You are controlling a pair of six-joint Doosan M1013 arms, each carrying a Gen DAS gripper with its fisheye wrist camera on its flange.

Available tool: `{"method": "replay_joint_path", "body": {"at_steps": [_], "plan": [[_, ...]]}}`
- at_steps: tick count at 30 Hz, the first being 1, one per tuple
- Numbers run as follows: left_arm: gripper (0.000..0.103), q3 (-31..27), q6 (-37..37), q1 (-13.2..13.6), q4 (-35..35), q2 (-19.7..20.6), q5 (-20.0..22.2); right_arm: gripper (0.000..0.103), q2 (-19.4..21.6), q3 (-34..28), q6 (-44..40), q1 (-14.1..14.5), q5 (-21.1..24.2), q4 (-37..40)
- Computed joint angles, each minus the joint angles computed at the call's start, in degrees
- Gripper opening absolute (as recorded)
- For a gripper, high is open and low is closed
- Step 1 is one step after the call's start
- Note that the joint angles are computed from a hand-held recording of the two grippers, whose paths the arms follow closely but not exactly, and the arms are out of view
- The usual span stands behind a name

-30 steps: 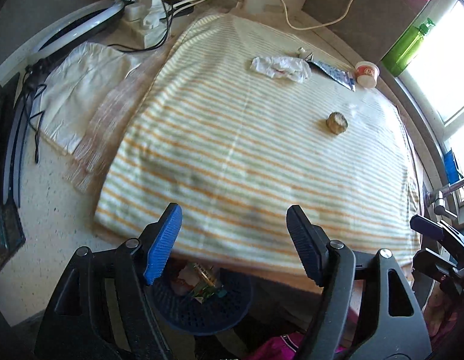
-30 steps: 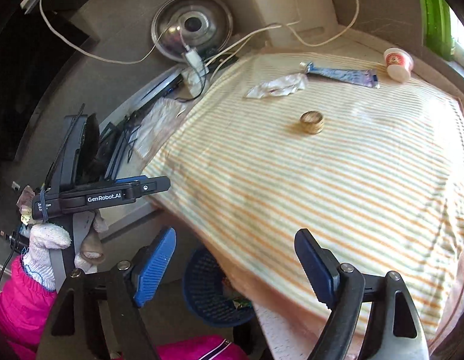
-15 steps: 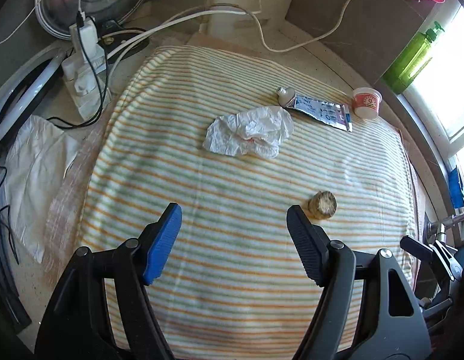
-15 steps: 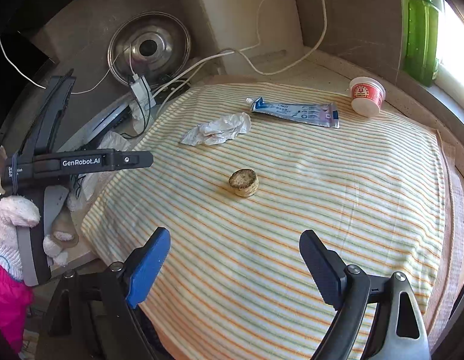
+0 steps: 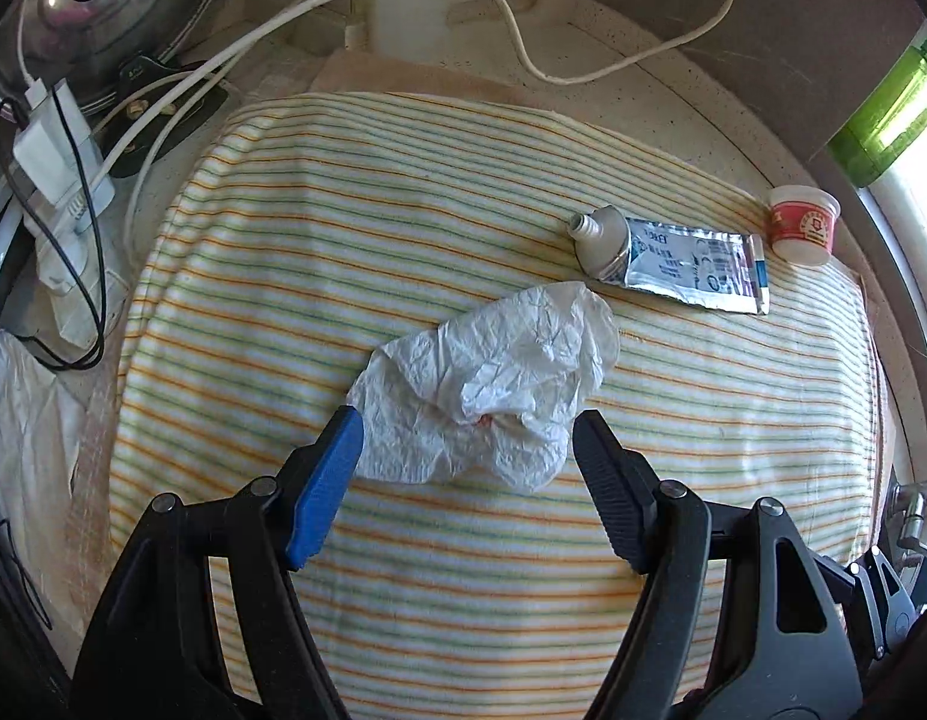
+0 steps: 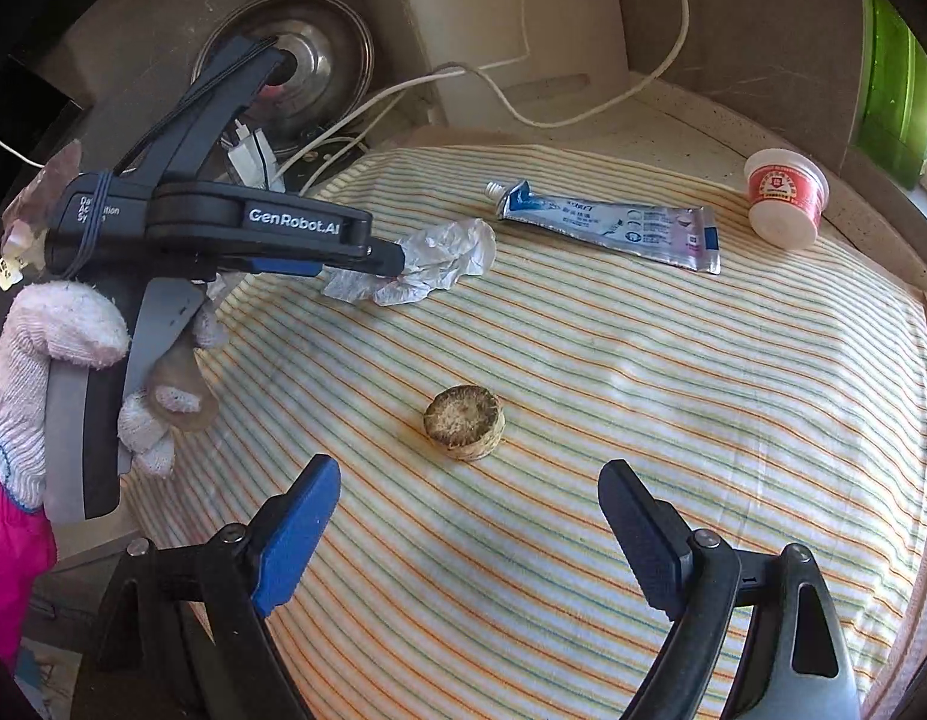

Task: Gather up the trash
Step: 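Grasp the crumpled white tissue with the left tool while the right tool grasps the brown disc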

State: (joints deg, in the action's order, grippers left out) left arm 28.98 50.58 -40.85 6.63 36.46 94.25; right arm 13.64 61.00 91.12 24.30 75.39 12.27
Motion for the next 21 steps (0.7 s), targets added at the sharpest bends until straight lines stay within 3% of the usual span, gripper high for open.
{"method": "replay_joint_path", "body": {"at_steps": [7, 14, 19, 21], "plan": [[0.075, -8.60, 2.00, 0.36, 0.45, 6.02, 6.61, 0.090, 1.34, -0.22, 0.36, 0.08, -0.17, 0.00], [0.074, -9.82, 2.82, -0.31, 2.91, 7.10, 6.85, 0.090, 2.46, -0.86, 0.01, 0.96, -0.40, -1.94], [0.052, -6.98, 2.02, -0.11, 3.50, 5.53, 4.33, 0.083, 3.15, -1.38, -1.24, 1.79, -0.33, -3.99], [0.044, -6.68, 1.82, -0.01, 3.43, 5.28, 4.18, 0.071, 3.45, -1.61, -1.66, 2.32, 0.13, -5.65]]}}
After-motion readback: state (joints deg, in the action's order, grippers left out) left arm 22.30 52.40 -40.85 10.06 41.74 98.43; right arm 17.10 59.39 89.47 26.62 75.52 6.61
